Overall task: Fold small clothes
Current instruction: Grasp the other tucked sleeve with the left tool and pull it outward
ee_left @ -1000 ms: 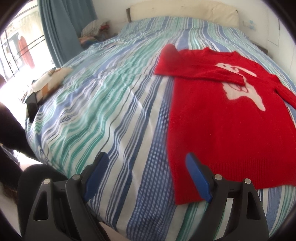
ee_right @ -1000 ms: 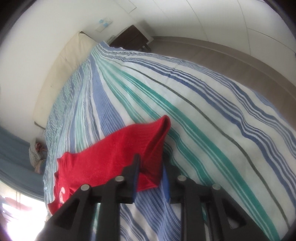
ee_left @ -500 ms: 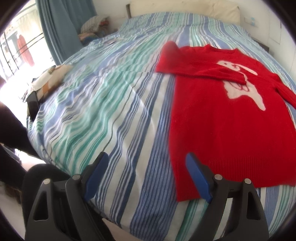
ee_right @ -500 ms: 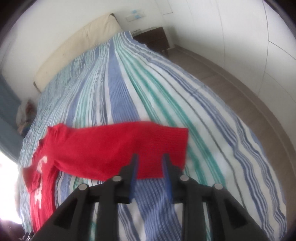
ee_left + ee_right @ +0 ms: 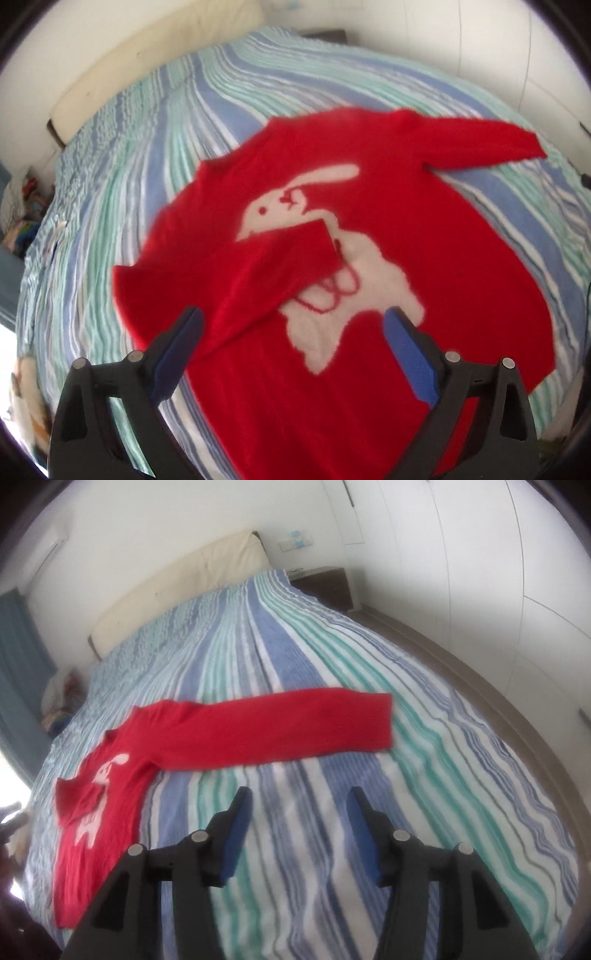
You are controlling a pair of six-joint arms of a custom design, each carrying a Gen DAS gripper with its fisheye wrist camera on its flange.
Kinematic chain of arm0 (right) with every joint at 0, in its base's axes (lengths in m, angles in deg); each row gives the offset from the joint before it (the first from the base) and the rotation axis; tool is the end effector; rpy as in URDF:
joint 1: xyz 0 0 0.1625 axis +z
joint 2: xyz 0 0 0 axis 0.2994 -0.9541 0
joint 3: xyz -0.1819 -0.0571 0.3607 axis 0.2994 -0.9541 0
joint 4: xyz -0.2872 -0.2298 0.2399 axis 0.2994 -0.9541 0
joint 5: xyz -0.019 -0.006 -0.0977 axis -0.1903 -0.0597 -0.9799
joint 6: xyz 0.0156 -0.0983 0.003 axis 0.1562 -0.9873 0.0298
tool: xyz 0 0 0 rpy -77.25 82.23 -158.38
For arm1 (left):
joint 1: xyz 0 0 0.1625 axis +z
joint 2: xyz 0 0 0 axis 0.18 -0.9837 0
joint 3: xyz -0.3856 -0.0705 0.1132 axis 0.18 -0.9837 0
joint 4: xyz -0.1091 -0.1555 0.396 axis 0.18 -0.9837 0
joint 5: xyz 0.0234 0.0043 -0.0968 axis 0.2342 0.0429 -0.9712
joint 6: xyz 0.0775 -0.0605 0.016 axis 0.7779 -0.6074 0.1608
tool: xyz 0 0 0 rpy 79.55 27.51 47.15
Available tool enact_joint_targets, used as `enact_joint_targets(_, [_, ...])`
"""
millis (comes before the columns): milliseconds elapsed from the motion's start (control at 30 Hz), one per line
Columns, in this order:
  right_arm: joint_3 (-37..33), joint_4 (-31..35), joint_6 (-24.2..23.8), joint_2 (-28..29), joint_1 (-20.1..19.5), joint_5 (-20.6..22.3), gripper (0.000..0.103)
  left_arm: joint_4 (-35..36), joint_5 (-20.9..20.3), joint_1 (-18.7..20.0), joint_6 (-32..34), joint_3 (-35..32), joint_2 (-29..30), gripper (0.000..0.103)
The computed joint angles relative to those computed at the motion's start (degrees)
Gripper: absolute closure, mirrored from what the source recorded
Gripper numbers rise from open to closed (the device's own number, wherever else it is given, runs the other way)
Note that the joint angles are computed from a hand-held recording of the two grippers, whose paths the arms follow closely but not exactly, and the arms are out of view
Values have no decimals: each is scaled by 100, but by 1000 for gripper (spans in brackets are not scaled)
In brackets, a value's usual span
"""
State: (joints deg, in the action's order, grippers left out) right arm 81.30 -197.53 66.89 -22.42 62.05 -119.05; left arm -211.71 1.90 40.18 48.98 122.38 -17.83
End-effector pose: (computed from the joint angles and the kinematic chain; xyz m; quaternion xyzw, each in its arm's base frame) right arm -0.0040 -0.5604 0.4392 -0.0235 -0.8559 0.4371 0.2754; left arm -0.3414 -0.7437 0.1010 0.3745 0.8273 -0.1293 0.3983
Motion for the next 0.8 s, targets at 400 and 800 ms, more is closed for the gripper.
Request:
enact_joint_targets(400, [707,-635,-940,218,521,-45,50,1240,-346,430,-1030,-1651,1081,81])
enact_joint_targets(800, [811,-935,-1368,383,631,-145,50,14,916,1008,-4465,162,-1686,100])
